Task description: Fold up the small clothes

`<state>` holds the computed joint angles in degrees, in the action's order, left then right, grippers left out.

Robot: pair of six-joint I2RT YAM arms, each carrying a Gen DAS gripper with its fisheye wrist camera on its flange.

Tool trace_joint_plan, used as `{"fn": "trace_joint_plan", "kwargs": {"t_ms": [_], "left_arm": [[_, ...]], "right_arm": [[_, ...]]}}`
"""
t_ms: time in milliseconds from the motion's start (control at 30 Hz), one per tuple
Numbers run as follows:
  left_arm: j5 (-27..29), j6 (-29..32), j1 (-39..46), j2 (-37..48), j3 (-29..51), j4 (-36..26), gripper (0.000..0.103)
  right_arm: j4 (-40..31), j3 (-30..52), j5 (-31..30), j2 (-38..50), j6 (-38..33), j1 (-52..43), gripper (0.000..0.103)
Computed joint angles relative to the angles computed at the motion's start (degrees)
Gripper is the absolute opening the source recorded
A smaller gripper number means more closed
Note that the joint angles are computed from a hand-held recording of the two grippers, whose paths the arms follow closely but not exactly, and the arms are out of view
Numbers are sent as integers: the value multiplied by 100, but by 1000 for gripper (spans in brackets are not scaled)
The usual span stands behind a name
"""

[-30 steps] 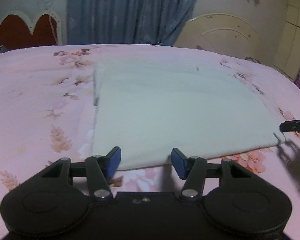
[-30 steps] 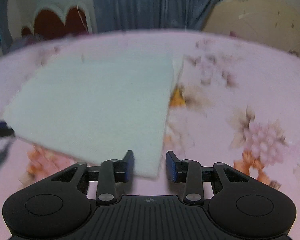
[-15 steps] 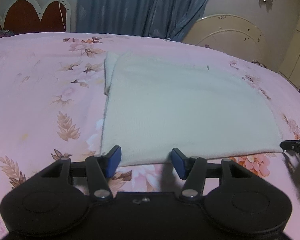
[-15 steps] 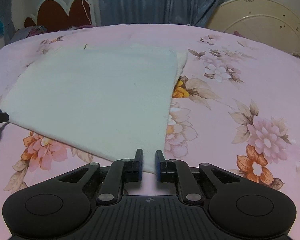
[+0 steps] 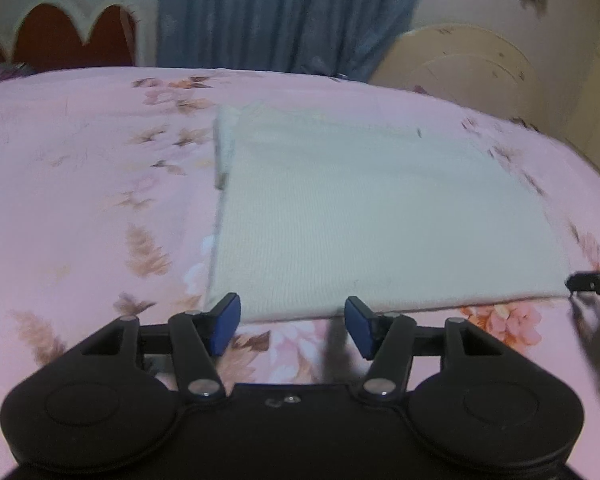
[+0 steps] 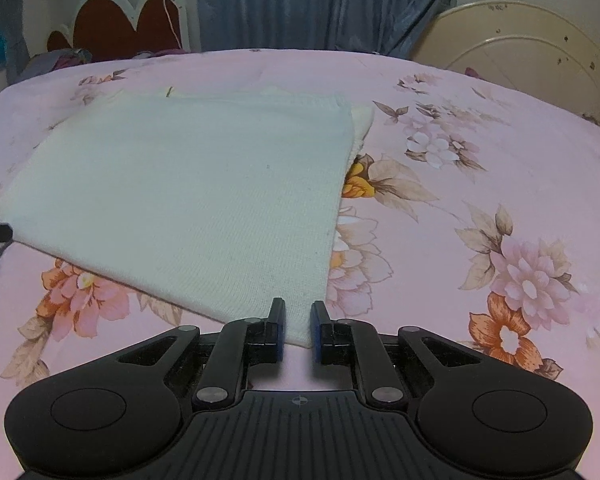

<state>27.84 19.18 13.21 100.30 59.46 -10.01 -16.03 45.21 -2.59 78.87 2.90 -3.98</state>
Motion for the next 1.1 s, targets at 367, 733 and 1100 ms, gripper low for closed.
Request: {"fn": "trace_joint_plan", "kwargs": {"t_ms": [367,733,1100], "left_arm": [[1917,-3537,617,533,-663,1465,49],[1208,-5867,185,1391,-673,3759,27],[1364,-5296,232,1403,-375,3280,15]], "right_arm": [[372,5,-629,-580,1072,179,11],[597,2234,-425,1962,1489,1134,1],[526,3487,-221,3394,1570,1340,1]]}}
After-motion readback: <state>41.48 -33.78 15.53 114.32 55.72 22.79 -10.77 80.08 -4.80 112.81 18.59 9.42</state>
